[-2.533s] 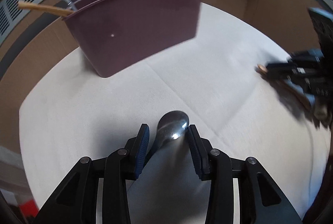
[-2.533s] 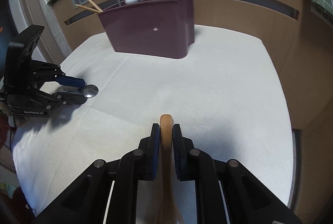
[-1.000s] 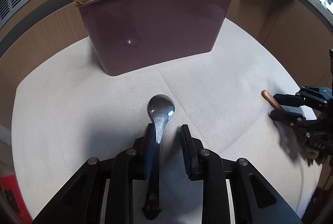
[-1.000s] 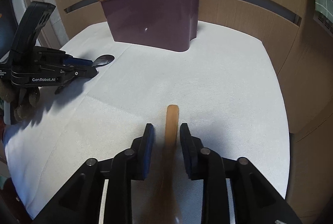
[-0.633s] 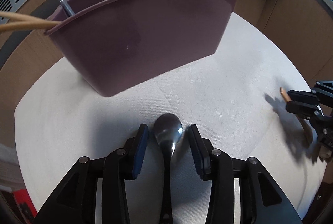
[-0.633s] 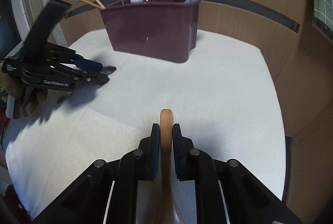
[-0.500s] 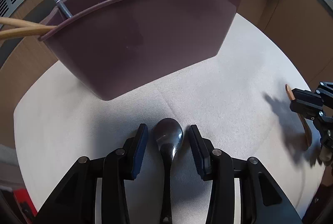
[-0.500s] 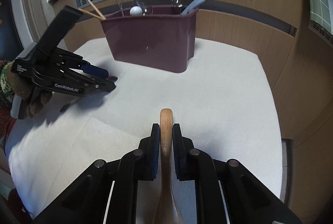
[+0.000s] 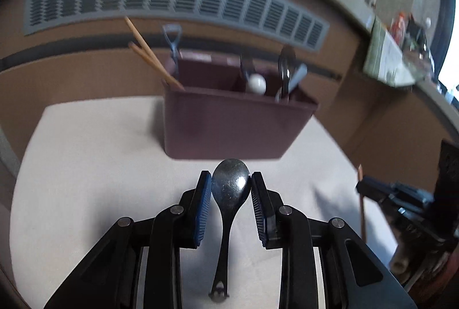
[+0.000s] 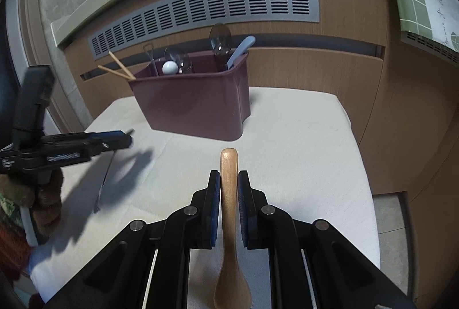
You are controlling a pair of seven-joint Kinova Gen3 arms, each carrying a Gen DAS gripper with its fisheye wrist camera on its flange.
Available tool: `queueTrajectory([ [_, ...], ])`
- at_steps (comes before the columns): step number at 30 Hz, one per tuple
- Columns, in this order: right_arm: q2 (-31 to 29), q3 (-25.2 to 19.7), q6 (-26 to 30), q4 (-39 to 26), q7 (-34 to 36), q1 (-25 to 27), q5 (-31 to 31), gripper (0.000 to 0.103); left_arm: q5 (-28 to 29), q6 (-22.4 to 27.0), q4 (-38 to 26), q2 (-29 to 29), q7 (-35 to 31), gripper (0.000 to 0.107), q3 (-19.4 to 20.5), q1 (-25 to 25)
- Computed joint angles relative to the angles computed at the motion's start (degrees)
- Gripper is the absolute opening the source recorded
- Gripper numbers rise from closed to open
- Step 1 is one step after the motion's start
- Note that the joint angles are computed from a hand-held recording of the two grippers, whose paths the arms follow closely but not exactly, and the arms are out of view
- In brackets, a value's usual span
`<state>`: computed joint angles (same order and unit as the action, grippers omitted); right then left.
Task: Organize utensils
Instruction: 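Lower both spoons into the caddy and open both tools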
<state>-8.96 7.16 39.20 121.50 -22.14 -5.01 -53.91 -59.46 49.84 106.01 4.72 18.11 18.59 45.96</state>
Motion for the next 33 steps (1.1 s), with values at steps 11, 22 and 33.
queueTrajectory([
  [11, 0.4, -0.5, -0.9, -0.2, -1.1, -0.1, -0.7, 0.011, -6.3, 6.5, 1.6, -1.7, 7.2, 0.029, 2.2, 1.4],
  [22, -1.1, -1.8, -2.2, -0.5, 2.0, 0.8, -5.4, 0.011, -15.6, 19.4, -5.9, -1.3, 4.8, 0.029, 2.2, 6.3],
  [33, -2.3, -0.2, -4.8, -17.4, 8.1, -6.3, -20.1, 0.011, -28.5, 12.1, -6.7, -3.8, 14.7, 0.029, 1.7, -3.8],
])
